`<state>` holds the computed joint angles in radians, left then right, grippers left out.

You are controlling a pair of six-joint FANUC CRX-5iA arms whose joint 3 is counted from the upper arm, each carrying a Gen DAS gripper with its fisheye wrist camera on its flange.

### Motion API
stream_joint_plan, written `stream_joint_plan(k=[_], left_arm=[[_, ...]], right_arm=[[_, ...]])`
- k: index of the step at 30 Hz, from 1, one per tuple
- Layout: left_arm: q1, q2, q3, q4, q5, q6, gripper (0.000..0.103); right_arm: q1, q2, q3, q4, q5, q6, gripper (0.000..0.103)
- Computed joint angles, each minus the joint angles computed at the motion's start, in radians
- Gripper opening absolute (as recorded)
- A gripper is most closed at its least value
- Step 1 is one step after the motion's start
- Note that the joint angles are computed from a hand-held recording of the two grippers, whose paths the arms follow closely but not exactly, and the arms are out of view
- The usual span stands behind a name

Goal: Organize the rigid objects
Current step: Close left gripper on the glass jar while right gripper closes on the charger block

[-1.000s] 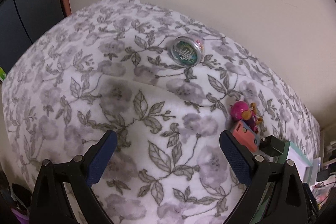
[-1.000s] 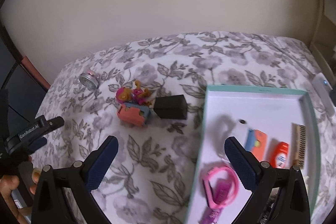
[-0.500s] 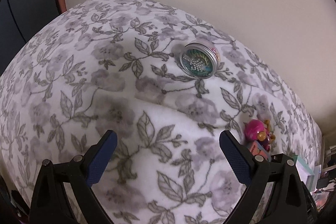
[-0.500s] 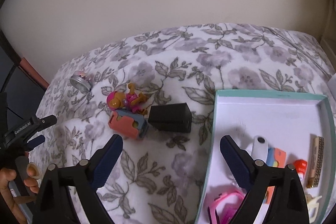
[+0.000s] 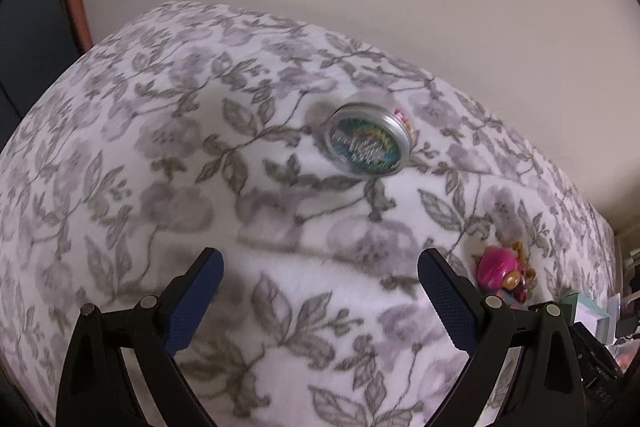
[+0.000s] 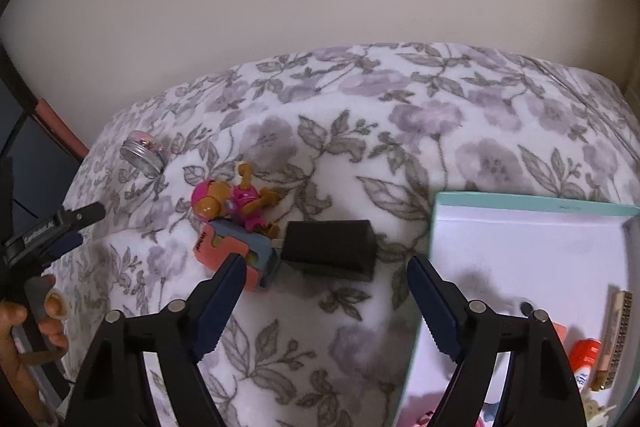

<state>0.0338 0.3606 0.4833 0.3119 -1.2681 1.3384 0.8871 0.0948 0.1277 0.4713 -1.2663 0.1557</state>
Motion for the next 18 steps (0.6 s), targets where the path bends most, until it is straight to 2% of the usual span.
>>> stream_joint_plan(k=[7,14,18], left_arm=[[-0.013,0.072,0.081,0.046,0.028,-0.019,0.098],[-0.038,0.150,0.183,0.042,0.032,-0.020,0.098],[-0.054,0.180,0.223,0.027,0.047,-0.027,0.098]], right_arm=[[-0.005,0.041,0.041,-0.002,-0.027,0.046,0.079],[-0.010,0.060,0.049,-0.017,-0.035,0.061,0.076],[-0.015,0.059,0.040,-0.023,-0.029,0.051,0.067]])
